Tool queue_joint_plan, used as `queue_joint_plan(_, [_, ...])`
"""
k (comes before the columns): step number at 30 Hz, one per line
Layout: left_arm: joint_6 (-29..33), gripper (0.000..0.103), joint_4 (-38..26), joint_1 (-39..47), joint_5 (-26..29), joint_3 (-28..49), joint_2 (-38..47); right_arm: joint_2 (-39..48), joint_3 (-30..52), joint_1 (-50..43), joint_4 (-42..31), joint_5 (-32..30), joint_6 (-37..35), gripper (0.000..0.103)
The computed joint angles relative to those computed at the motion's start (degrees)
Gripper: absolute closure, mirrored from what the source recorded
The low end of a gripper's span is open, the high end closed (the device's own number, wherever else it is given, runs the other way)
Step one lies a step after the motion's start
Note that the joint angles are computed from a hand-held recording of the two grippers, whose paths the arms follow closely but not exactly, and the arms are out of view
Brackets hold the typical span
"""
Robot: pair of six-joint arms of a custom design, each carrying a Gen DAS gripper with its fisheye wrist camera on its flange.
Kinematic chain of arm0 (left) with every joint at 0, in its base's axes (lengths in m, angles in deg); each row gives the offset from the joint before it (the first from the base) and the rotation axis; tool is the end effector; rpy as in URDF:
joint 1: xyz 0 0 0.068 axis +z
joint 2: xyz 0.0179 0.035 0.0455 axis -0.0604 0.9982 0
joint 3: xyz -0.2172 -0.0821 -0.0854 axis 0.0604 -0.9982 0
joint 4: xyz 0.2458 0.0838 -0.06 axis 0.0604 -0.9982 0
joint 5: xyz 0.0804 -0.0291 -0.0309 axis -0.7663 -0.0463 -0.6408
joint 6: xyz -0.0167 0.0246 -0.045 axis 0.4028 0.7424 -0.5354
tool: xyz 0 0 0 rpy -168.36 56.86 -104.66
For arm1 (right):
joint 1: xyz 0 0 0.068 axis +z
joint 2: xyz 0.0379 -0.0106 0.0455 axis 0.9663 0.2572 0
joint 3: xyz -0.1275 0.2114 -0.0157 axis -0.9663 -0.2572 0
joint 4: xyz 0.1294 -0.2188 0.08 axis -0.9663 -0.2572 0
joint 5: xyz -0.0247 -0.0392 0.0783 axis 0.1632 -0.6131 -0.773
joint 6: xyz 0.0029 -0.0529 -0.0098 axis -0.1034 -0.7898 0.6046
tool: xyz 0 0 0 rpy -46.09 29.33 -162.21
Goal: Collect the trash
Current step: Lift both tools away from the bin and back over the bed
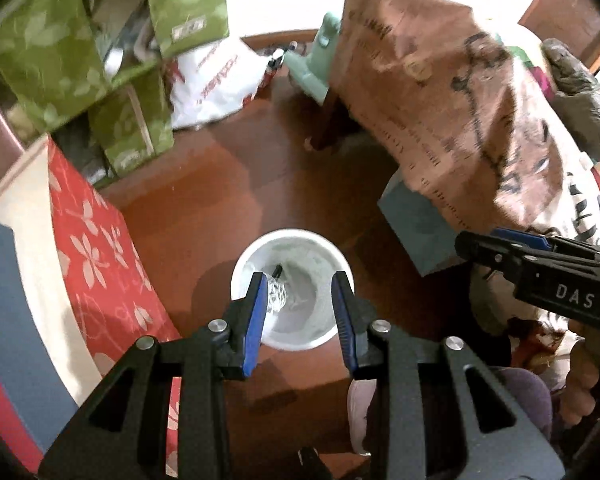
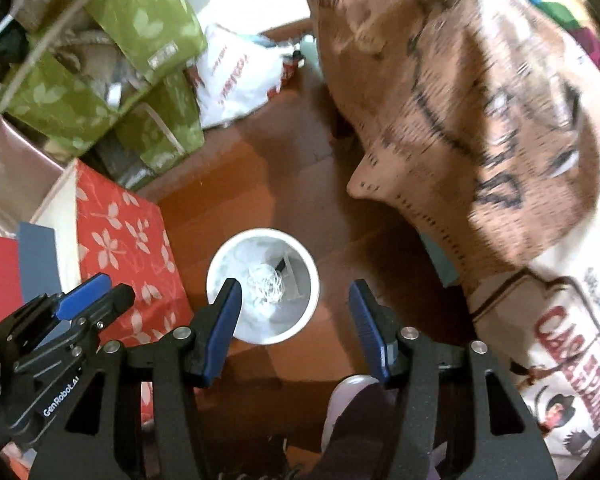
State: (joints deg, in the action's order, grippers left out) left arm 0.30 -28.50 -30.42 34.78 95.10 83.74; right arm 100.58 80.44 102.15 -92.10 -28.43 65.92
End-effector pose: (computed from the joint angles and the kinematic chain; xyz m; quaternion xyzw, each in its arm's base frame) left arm 0.1905 -0.0893 0.2146 -0.1955 0.9563 -0.0444 0.2127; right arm 0.2976 0.1593 0.2362 -0.2447 0.9537 0.1250 0.1226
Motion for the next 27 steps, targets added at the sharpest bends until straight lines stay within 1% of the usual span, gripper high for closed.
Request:
queue_joint_plan(6, [-1.5, 0.071, -6.9, -5.5, -6.1, 9.9, 1.0, -7.4, 1.2, -3.4, -2.3, -3.1, -1.5, 0.051])
queue_joint_plan(11, [-3.0, 0.071, -11.7, -11.3, -11.1, 20.5, 5.3, -14.2, 1.5, -6.5, -3.5, -4.1, -3.0, 0.051])
queue_joint_plan(15, [-3.7, 0.071, -16.7, -16.3, -16.0, 31.2, 10.6, -17.5, 3.7, -10.0, -6.2, -4.3, -5.2, 0.051])
queue_joint_plan(17, [-4.3, 0.070, -20.5, -19.3, -20.1, 37.8, 14.3, -18.7, 5.1, -13.1, -7.7, -5.9, -6.4, 0.051])
queue_joint_plan(19, [-4.1, 0.068, -22.8, -21.4, -22.4, 43.8, 17.3, -19.4, 6.7, -16.3, -9.2, -7.6, -7.6, 0.051])
queue_joint_plan(20, [-4.0, 0.066, -23.6, -22.2, -23.0, 46.6, 18.6, -19.8, 7.3, -17.8, -9.7, -8.2, -8.2, 0.051])
queue_joint_plan(23, [-3.4, 0.065, -25.9, -24.3, -24.7, 54.2, 22.9, -21.0, 9.1, -22.5, -11.3, -9.8, -10.7, 0.051])
queue_joint_plan(27, [-1.8, 0.064, -29.9, -27.2, -26.2, 68.7, 32.1, -21.6, 11.8, -29.7, -12.8, -12.4, -14.2, 0.051])
